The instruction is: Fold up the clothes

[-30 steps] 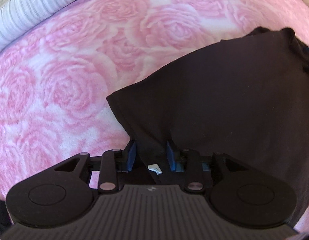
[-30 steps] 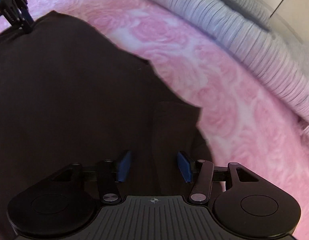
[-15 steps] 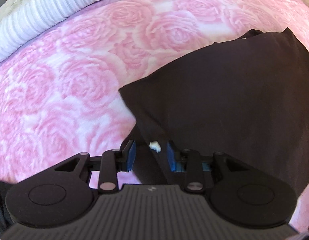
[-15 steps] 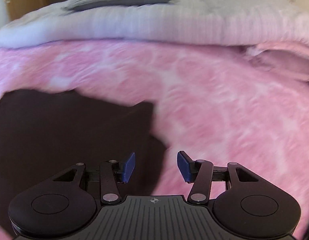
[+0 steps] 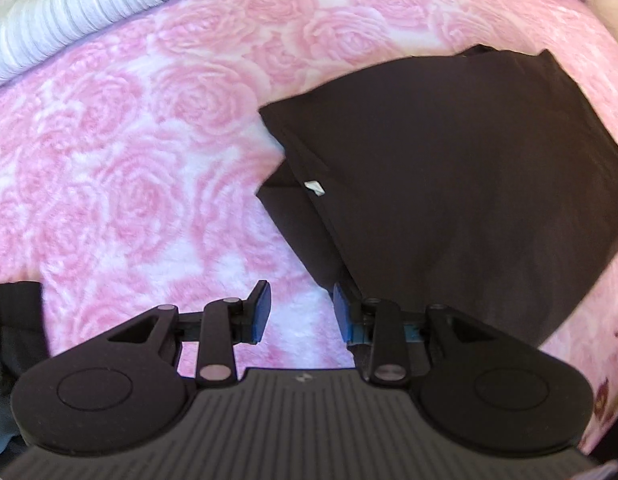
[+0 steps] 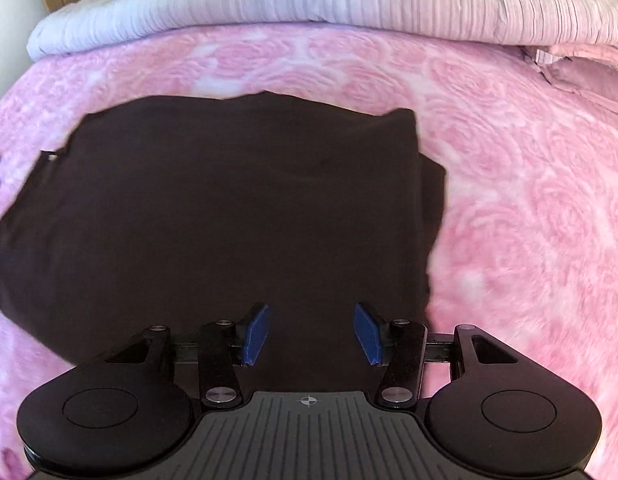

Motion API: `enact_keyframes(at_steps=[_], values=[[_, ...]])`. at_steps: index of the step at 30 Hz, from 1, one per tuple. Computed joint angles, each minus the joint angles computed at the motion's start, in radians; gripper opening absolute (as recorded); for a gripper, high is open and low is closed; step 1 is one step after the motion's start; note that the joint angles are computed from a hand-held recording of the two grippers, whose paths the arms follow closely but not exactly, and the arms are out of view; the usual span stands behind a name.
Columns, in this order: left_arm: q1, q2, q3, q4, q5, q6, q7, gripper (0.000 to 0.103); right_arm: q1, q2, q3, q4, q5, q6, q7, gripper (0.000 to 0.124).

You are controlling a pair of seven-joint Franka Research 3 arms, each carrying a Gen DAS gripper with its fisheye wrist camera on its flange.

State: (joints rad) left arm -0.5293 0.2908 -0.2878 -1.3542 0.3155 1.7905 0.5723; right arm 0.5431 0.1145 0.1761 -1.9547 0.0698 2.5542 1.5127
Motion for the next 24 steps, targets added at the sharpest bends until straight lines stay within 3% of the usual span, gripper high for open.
enact_keyframes(at_steps=[5, 9, 12, 14, 17, 21, 24], values=[[0.066, -0.104, -0.005, -0.211, -0.064, 0.208, 0.095, 0.029, 0.067, -0.038, 0.045, -0.024, -0.028, 0.009, 0.099, 0.052], [0.127, -0.174, -0.002, -0.367, -0.149, 0.398, 0.213, 0.029, 0.151, -0.033, 0.085, -0.001, -0.131, 0.01, 0.271, 0.052], [0.158, -0.209, 0.001, -0.425, -0.207, 0.469, 0.317, 0.028, 0.234, 0.017, 0.101, 0.074, -0.251, -0.022, 0.488, 0.052], [0.172, -0.23, 0.001, -0.46, -0.242, 0.518, 0.41, 0.028, 0.287, 0.072, 0.113, 0.143, -0.267, -0.039, 0.56, 0.052], [0.179, -0.232, 0.001, -0.478, -0.246, 0.54, 0.527, 0.028, 0.38, 0.186, 0.11, 0.289, -0.316, -0.078, 0.578, 0.051], [0.185, -0.252, -0.005, -0.533, -0.323, 0.616, 0.696, 0.028, 0.49, 0.332, 0.049, 0.472, -0.397, -0.138, 0.59, 0.043], [0.175, -0.29, -0.007, -0.585, -0.3, 0.654, 0.7, 0.028, 0.538, 0.431, 0.003, 0.599, -0.41, -0.178, 0.593, 0.035]])
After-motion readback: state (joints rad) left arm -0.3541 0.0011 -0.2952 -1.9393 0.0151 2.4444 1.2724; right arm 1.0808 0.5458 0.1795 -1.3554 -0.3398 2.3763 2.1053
